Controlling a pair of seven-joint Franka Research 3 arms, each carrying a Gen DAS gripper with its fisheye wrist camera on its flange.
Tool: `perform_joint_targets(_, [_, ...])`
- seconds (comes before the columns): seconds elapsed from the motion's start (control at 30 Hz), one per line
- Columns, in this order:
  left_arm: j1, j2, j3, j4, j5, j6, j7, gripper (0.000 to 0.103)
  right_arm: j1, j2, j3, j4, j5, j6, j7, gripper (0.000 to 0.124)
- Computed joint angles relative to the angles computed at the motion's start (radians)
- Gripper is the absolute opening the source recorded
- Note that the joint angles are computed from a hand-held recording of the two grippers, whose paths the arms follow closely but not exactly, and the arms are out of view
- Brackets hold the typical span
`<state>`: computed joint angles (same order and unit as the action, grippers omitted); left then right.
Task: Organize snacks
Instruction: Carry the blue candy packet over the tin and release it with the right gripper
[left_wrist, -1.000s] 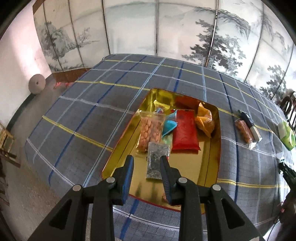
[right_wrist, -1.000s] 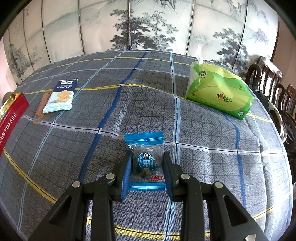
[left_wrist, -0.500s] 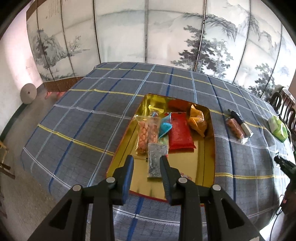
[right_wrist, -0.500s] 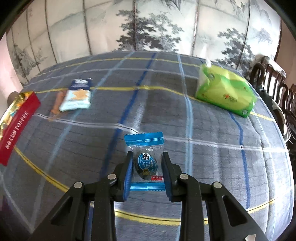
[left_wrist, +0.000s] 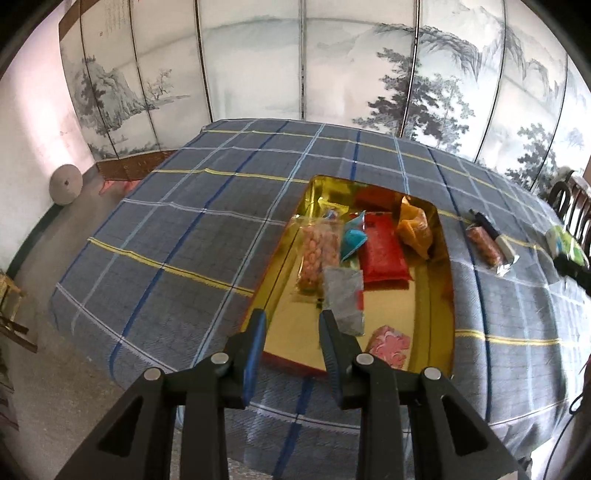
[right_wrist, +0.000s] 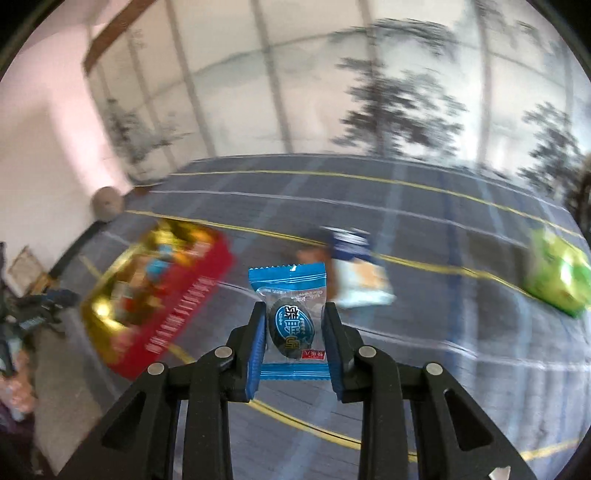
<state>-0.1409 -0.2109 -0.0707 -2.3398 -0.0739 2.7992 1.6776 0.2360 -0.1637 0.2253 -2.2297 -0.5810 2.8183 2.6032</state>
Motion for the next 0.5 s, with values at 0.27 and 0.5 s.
perform_joint_targets(0.27, [0.019, -0.024, -0.021, -0.033, 0.104, 0.045, -0.051, 0.032, 0.131, 0.279, -0.027, 0.289, 0.126, 0.006, -0.181, 0.027])
perform_joint_targets(0.5, [0.050, -0.036, -0.043, -0.054, 0.238, 0.085, -0.135, 0.034, 0.212, 0.417, -0.064, 0.422, 0.248, -0.020, -0.292, 0.027])
